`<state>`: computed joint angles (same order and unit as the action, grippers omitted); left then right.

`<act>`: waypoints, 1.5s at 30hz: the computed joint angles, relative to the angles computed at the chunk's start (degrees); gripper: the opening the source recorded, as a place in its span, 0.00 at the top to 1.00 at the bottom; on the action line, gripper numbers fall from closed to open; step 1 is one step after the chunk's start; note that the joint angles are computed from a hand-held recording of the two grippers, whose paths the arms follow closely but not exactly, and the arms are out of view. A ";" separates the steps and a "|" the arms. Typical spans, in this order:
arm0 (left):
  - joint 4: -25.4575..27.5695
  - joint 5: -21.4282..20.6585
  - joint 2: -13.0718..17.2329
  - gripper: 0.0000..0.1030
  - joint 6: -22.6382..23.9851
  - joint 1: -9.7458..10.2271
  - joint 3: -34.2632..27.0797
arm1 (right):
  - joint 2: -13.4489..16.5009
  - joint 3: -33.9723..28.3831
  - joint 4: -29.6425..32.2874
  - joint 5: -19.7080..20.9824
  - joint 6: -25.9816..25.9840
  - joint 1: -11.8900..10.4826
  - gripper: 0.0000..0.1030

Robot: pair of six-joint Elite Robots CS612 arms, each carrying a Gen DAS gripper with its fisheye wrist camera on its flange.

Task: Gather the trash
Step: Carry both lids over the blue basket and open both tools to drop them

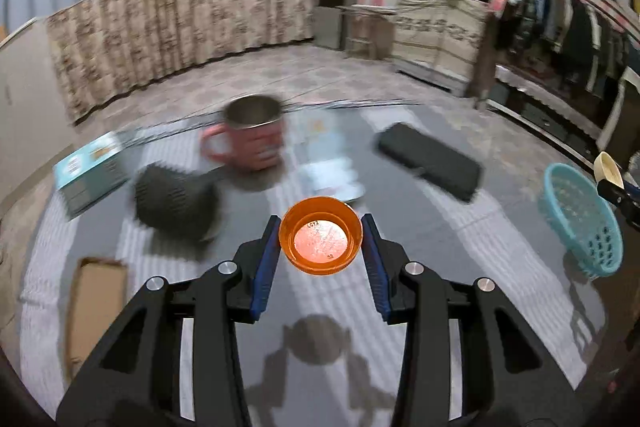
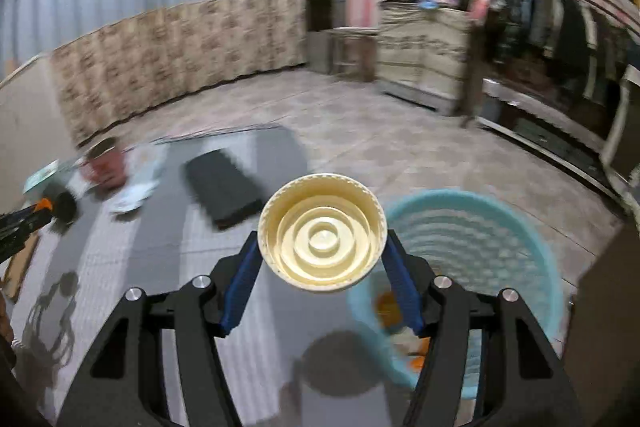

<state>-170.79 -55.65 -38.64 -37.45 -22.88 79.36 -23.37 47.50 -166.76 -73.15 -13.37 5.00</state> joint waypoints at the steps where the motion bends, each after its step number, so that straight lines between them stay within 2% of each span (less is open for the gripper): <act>1: 0.20 -0.31 0.78 0.62 0.85 -0.24 -1.53 | 0.23 -0.44 -0.45 -0.62 0.17 -0.34 0.41; 9: 1.29 -2.88 7.65 0.62 9.19 -2.38 -15.33 | 3.62 -6.75 0.78 -1.91 5.10 -2.99 0.41; 17: 4.35 -7.14 14.79 0.62 13.73 -3.66 -28.76 | 7.44 -13.10 4.80 -1.63 7.31 -4.75 0.41; 24: 11.36 -12.27 22.28 0.62 17.13 -4.33 -43.03 | 9.66 -16.30 7.10 -0.71 11.10 -5.81 0.41; 28: 17.76 -16.27 28.35 0.62 18.13 -4.57 -54.70 | 9.65 -16.32 7.61 -0.70 11.20 -5.73 0.41; 29: 19.91 -16.92 30.10 0.62 18.22 -4.63 -58.17 | 9.81 -16.69 8.48 -0.96 11.07 -5.70 0.41; 34: 25.81 -18.77 35.21 0.61 19.05 -4.72 -68.61 | 10.52 -18.31 11.23 -1.85 13.16 -5.91 0.41; 36: 26.18 -18.89 35.26 0.39 18.72 -4.70 -68.92 | 10.59 -18.41 11.42 -1.93 14.19 -6.08 0.41; 41: 20.16 -15.89 30.62 0.24 15.88 -4.52 -59.83 | 10.09 -17.35 10.07 -2.65 14.43 -5.96 0.41; 45: 16.56 -9.81 26.69 0.16 16.32 -4.58 -52.32 | 9.74 -16.85 9.07 -3.13 12.50 -5.43 0.41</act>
